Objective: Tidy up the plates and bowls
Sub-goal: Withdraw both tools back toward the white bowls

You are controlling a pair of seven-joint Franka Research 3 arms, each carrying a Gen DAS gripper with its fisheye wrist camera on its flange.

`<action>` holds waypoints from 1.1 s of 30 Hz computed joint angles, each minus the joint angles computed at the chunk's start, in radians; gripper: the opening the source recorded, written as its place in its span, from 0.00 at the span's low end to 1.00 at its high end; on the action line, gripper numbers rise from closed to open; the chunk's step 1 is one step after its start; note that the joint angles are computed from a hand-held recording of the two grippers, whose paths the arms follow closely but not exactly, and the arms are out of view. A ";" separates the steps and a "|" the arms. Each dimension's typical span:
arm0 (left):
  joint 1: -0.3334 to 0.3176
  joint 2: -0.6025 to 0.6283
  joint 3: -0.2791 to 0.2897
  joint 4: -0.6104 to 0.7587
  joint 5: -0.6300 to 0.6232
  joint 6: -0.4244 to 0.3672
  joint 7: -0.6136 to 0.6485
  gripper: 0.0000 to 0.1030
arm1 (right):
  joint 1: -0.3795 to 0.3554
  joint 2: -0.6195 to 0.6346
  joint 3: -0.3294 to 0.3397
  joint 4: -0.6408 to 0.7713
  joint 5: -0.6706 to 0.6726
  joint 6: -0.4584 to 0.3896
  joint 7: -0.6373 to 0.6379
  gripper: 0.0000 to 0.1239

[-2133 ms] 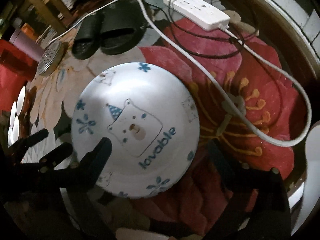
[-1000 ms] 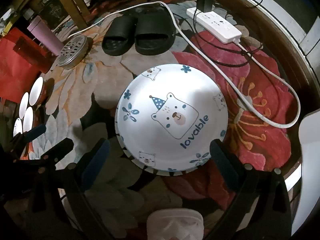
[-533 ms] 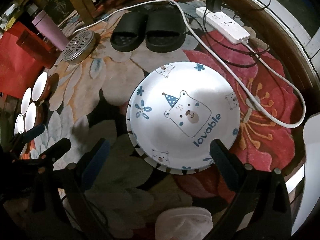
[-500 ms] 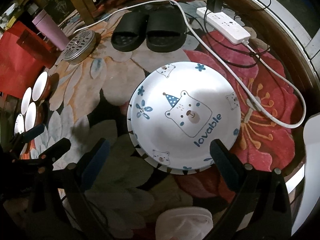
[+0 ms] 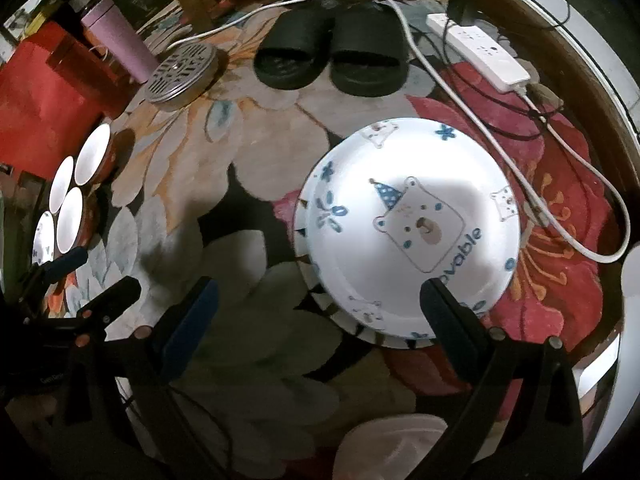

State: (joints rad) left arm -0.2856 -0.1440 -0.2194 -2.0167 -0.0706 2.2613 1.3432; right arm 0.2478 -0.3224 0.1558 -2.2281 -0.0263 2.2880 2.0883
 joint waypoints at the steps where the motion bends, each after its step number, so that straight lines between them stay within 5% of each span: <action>1: 0.001 -0.004 0.002 -0.003 -0.003 -0.004 0.005 0.99 | 0.001 0.003 0.001 0.002 0.000 0.000 -0.001 0.82; 33: 0.164 -0.353 0.177 -0.287 -0.022 -0.067 0.042 0.99 | 0.177 0.258 0.034 0.283 -0.002 -0.046 -0.111 0.82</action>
